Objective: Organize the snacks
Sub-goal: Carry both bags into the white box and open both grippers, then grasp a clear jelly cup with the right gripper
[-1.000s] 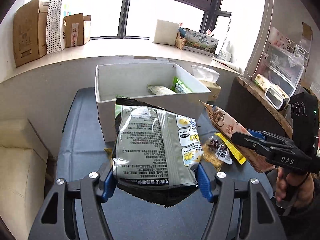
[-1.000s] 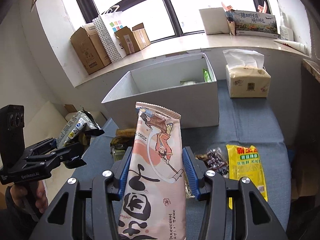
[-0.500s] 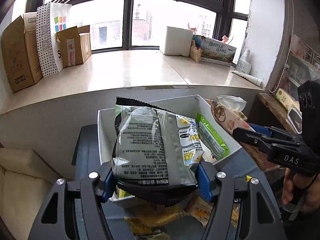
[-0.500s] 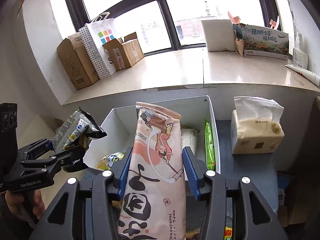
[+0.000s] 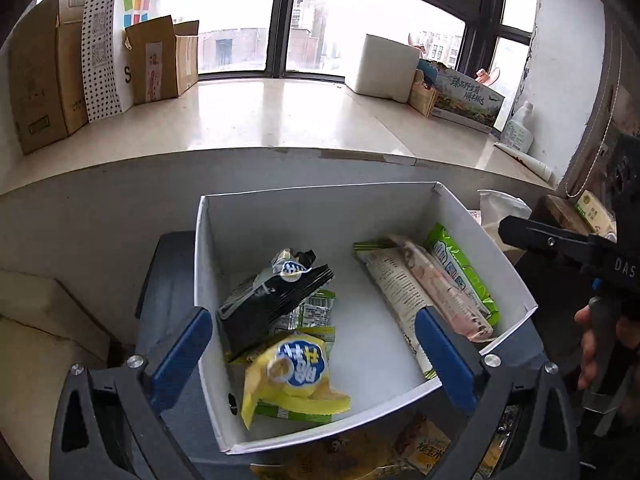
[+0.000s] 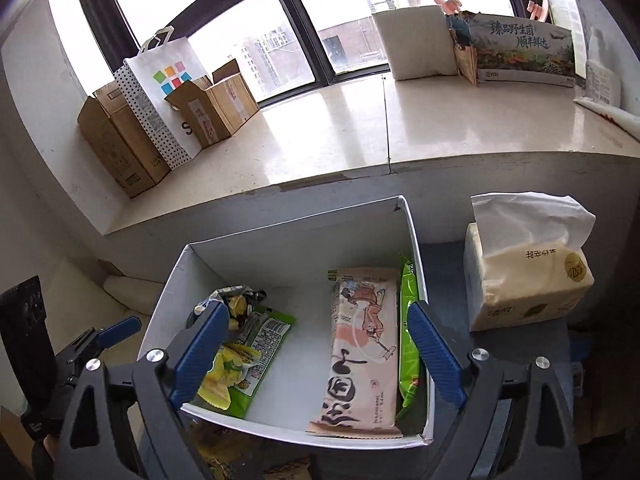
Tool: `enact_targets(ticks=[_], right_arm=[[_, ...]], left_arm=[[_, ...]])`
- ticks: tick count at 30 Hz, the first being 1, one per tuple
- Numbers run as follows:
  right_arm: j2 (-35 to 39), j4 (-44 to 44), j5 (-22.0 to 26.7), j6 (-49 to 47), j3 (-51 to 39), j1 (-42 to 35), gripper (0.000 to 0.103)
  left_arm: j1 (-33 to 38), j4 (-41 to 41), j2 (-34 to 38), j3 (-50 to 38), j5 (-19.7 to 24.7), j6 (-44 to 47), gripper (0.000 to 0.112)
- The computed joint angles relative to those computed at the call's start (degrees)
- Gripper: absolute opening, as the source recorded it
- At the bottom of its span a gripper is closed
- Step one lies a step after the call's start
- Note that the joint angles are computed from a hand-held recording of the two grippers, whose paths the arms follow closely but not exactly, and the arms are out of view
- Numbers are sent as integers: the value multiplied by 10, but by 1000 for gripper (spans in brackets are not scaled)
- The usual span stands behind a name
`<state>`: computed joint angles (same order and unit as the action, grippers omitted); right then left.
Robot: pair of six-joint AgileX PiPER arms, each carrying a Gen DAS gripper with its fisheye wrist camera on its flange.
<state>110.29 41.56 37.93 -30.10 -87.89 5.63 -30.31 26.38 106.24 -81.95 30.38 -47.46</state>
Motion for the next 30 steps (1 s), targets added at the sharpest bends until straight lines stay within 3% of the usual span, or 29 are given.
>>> enact_targets(ticks=[3,8,12,18,22,25,30], right_arm=[[-10,15,9,-15,12,-4,94],[-48,71,-4,-63,52,-10,103],[-99,91,13,-111,103,-15,103],[-267,223,-19,-294,316,-50,103],[-357,312,11,-401,443,-101,103],[-420,369,9,-479,544,-122,103],[-478,476,-25,-587,684,-111,103]], left_arm=[[-2,0,-7,12,-4,-3,103],[-23,40,-14,8,27,-27,103],[-51,86,-71,71,21,-86,103],[-157,226,-205,233,36,-266,103],[-246,297,-263,310,64,-398,103],[-306,323,-278,343,93,-475,103],[-369,324,-272,372,123,-523,103]])
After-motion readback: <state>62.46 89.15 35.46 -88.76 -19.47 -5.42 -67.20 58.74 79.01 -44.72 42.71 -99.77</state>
